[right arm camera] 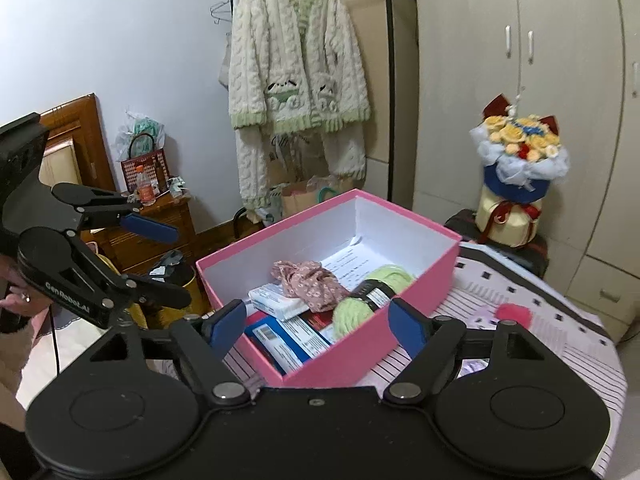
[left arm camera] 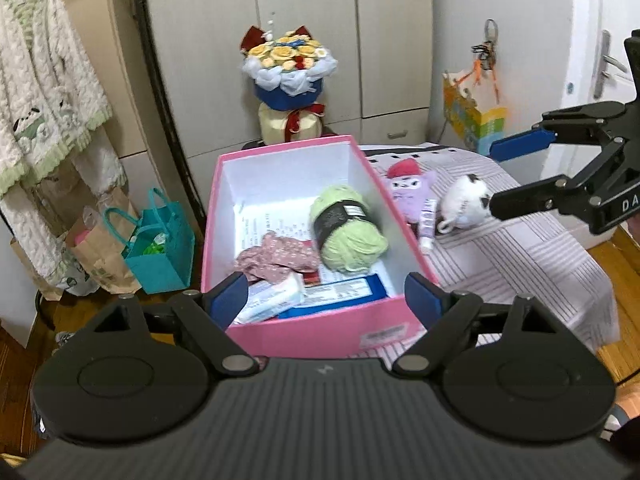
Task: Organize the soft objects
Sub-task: 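Move the left gripper back to the table toward the white plush cat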
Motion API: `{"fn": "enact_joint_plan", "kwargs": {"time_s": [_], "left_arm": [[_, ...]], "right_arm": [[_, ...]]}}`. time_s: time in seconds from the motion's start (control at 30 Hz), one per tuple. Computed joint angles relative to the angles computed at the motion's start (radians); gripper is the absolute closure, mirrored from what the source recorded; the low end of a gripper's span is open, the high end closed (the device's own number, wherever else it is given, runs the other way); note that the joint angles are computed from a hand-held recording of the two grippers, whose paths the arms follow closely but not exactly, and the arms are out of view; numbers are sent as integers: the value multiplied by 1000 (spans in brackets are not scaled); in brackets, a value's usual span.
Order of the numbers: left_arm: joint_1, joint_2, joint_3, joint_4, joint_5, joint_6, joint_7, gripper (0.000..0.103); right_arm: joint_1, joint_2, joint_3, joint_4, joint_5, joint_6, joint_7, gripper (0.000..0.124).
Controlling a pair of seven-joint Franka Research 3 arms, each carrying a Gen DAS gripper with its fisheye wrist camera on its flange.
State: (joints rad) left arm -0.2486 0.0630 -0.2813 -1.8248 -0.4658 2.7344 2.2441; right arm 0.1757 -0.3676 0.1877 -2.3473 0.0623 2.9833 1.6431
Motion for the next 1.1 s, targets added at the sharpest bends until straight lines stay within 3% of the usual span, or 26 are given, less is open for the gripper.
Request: {"fn": "enact_joint_plan", "kwargs": {"time_s": [0.3, 0.7, 0.93, 0.97, 1.03, 1.1], "left_arm": [[-43, -52, 0, -70, -2, -3, 27, 14], [-101, -20, -28, -50, 9, -48, 40, 14], [-112, 50, -83, -6, -99, 28, 128, 10], [-116, 59, -92, -8, -94, 64, 140, 10], [-126, 74, -109, -19, -63, 154, 146, 10], [-120, 98, -131, -4, -50, 191, 140, 10]], "right_arm": [[-92, -181, 85, -171, -52, 26, 78, 39], [-100, -328, 89, -346, -22, 47, 67, 33], [-162, -320, 108, -404, -15, 118, 78, 33], [-184, -315, 122, -420, -18, 161, 78, 33], [-295, -323, 219, -456, -27, 247, 88, 33], [-385, -330, 296, -477, -15, 288, 90, 32]]}}
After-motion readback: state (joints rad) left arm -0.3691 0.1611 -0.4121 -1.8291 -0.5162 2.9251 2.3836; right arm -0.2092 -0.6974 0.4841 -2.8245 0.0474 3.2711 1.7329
